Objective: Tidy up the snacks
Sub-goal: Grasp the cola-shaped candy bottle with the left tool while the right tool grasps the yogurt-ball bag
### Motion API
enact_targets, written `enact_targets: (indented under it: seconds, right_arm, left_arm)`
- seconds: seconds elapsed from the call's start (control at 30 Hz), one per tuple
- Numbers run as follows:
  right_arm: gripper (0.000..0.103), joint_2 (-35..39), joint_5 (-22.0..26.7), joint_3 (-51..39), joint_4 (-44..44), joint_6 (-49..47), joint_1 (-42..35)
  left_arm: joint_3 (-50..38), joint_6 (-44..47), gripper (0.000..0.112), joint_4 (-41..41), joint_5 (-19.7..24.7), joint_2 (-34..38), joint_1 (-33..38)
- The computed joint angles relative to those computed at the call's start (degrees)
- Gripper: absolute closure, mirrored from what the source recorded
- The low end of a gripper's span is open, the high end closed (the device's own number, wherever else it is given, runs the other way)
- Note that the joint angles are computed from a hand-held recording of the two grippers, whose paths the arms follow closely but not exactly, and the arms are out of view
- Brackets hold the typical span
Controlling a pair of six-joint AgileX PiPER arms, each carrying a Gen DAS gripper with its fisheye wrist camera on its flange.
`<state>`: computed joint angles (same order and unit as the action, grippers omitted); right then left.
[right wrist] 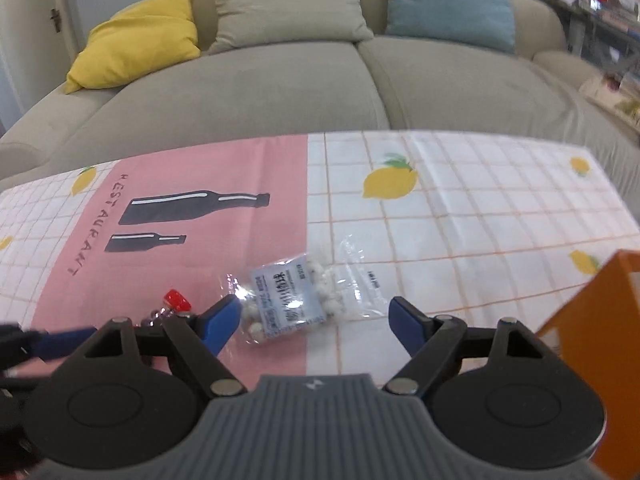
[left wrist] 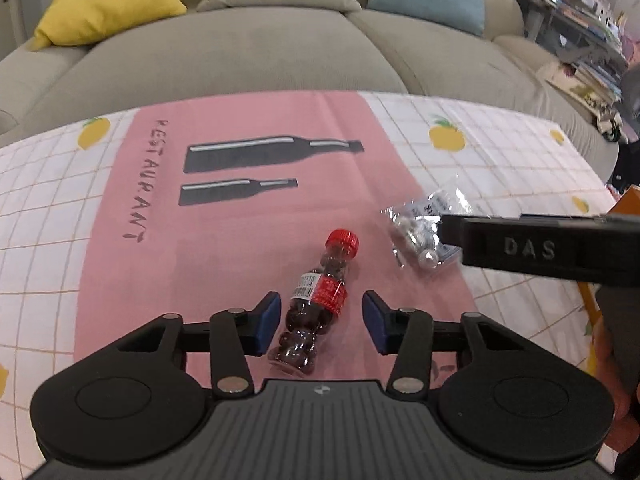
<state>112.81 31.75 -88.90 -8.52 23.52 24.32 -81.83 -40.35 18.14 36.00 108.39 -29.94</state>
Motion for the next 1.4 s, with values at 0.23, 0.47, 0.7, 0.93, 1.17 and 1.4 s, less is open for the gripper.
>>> enact_targets:
  seconds: [0.23,0.47,0.7,0.93,1.17,1.4]
  right_arm:
    - [0.008,6.17,5.76,-9.04,-0.61,4.21,1.20]
    - [0.008,17.33,20.11,-27.75,-4.78,11.48,2.79]
    - [0.022,10.27,10.07,-13.95,-3.04,5.95,2.04]
    - [0.059,-1.62,0.22,5.59,3.53,-3.79,-0.01]
    - [0.094,-10.29,-2.39,18.48,12.16,-15.56,-1.31]
    - [0.049,-11.54,-12.26,21.54,1.55,-19.77,0.75]
  left_arm:
    - [-0.79,-1.72,0.072,0.38,0.55,1.12,0.30]
    - [-1.57,-2.00,0.076,-0.85,1.48,1.31,0.47]
    - [0.17,-4.86,0.077,-2.65,2.72,-0.37,0.25]
    - [4.25,-11.15,0.078,-2.43,2.95,-3.49,-3.16]
    - [7.14,-19.14,0.078,0.25,2.99,-5.49,-6.55]
    - [5.71,-20.82,0.078,0.87,3.99,-4.54,-6.64]
